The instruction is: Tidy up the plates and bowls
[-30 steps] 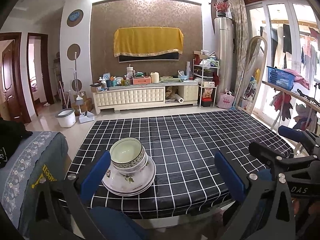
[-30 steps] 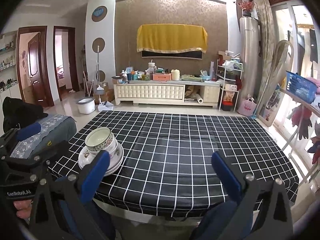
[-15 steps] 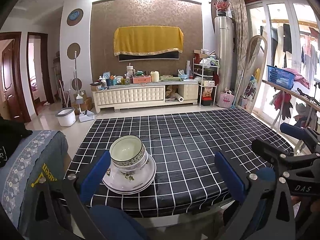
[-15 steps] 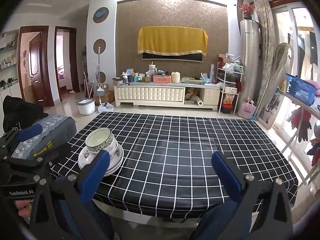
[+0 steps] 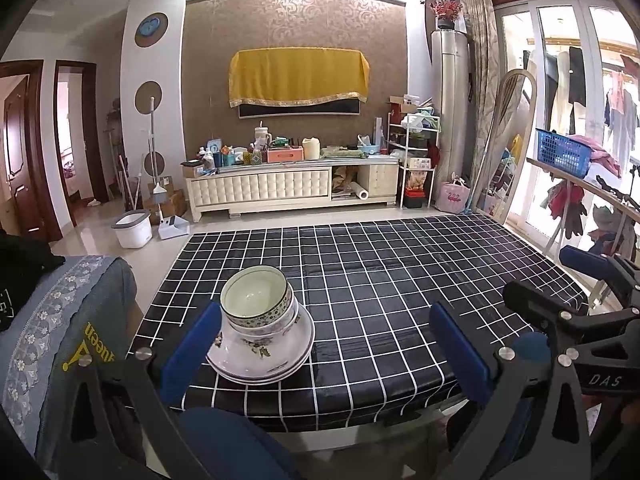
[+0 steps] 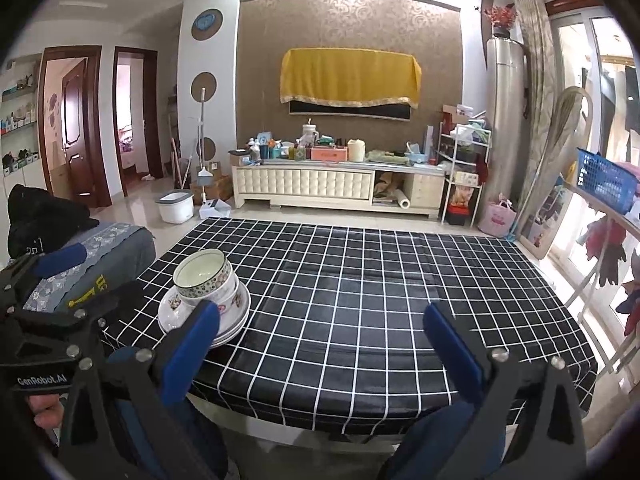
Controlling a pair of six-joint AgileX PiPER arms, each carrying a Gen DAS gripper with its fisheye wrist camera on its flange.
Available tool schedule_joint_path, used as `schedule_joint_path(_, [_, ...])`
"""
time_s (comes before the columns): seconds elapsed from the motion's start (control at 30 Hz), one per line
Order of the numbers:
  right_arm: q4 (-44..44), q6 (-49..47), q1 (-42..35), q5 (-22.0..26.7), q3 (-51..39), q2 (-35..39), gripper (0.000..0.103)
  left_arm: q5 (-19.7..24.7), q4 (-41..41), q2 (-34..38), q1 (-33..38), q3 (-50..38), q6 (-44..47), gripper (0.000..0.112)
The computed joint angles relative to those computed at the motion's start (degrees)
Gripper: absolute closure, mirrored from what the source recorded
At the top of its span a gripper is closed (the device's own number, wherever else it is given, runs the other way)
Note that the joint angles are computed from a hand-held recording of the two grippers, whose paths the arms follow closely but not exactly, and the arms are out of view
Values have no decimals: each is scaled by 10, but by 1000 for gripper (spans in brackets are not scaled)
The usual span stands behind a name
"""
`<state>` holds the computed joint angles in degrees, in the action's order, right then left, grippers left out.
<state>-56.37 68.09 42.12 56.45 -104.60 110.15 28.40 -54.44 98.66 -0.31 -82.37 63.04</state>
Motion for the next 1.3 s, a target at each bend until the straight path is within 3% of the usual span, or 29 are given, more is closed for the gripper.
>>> schedule_joint_path(0.63, [15, -1, -6, -3, 2, 3, 0, 17, -4, 3, 4, -1, 4, 10])
schedule_joint_path(1.3, [21, 3, -10, -7, 11, -1, 0, -6, 14, -6, -7, 15, -10, 10])
